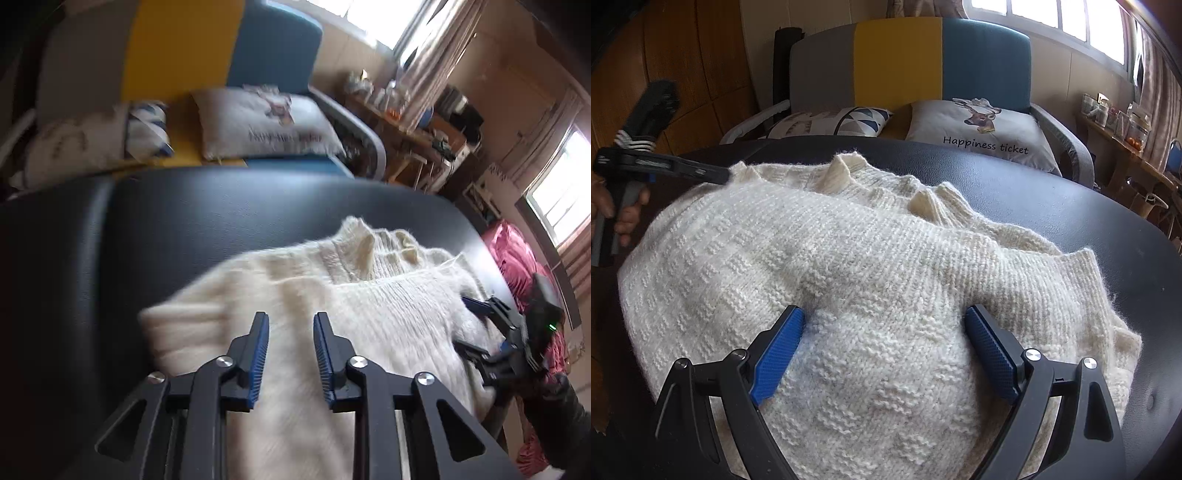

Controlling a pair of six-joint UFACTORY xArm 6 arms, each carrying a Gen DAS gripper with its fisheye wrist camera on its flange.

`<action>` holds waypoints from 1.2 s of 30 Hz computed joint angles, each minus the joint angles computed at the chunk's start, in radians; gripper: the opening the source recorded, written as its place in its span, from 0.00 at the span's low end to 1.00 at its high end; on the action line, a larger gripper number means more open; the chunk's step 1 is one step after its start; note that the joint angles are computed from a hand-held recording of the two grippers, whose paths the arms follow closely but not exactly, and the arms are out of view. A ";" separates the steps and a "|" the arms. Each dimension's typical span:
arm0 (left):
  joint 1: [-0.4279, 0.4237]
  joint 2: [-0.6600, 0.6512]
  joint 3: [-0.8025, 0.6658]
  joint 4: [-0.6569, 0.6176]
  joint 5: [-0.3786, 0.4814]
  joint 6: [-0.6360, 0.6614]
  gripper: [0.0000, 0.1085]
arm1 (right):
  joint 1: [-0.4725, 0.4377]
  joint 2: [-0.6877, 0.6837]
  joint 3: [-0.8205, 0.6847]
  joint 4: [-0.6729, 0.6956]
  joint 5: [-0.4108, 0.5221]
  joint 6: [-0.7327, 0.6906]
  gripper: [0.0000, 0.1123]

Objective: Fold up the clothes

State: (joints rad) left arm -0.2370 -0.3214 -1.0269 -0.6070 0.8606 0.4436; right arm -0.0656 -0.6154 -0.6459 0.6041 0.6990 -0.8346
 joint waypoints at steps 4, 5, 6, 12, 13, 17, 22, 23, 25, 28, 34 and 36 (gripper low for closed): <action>0.133 -0.088 0.038 -0.032 0.163 0.087 0.26 | -0.006 0.003 -0.003 0.010 0.008 -0.013 0.82; 0.173 -0.099 0.046 -0.045 0.230 0.113 0.26 | -0.007 0.003 -0.004 0.011 0.009 -0.014 0.82; 0.204 -0.109 0.055 -0.065 0.286 0.137 0.27 | -0.006 0.003 -0.004 0.010 0.008 -0.013 0.82; 0.283 -0.185 0.131 -0.144 0.475 0.249 0.32 | 0.000 0.005 -0.010 -0.019 0.010 0.011 0.82; 0.279 -0.194 0.141 -0.143 0.478 0.258 0.32 | 0.000 0.007 -0.017 -0.039 0.019 0.029 0.82; 0.243 -0.243 0.177 -0.135 0.457 0.310 0.30 | 0.025 -0.017 -0.078 -0.195 0.049 0.175 0.76; 0.204 -0.308 0.217 -0.153 0.381 0.345 0.17 | 0.037 -0.055 -0.068 -0.363 0.048 0.333 0.75; 0.198 -0.310 0.223 -0.142 0.366 0.330 0.11 | 0.033 -0.053 -0.053 -0.379 0.053 0.353 0.75; 0.203 -0.318 0.241 -0.126 0.354 0.306 0.10 | 0.020 -0.050 -0.021 -0.370 0.056 0.370 0.75; 0.240 -0.332 0.269 -0.115 0.359 0.264 0.09 | 0.004 -0.077 0.045 -0.278 -0.032 0.320 0.77; 0.301 -0.424 0.349 -0.162 0.408 0.244 0.10 | -0.007 -0.070 0.016 -0.275 0.006 0.293 0.78; 0.295 -0.443 0.351 -0.165 0.412 0.225 0.15 | -0.020 -0.091 -0.013 -0.261 0.082 0.260 0.78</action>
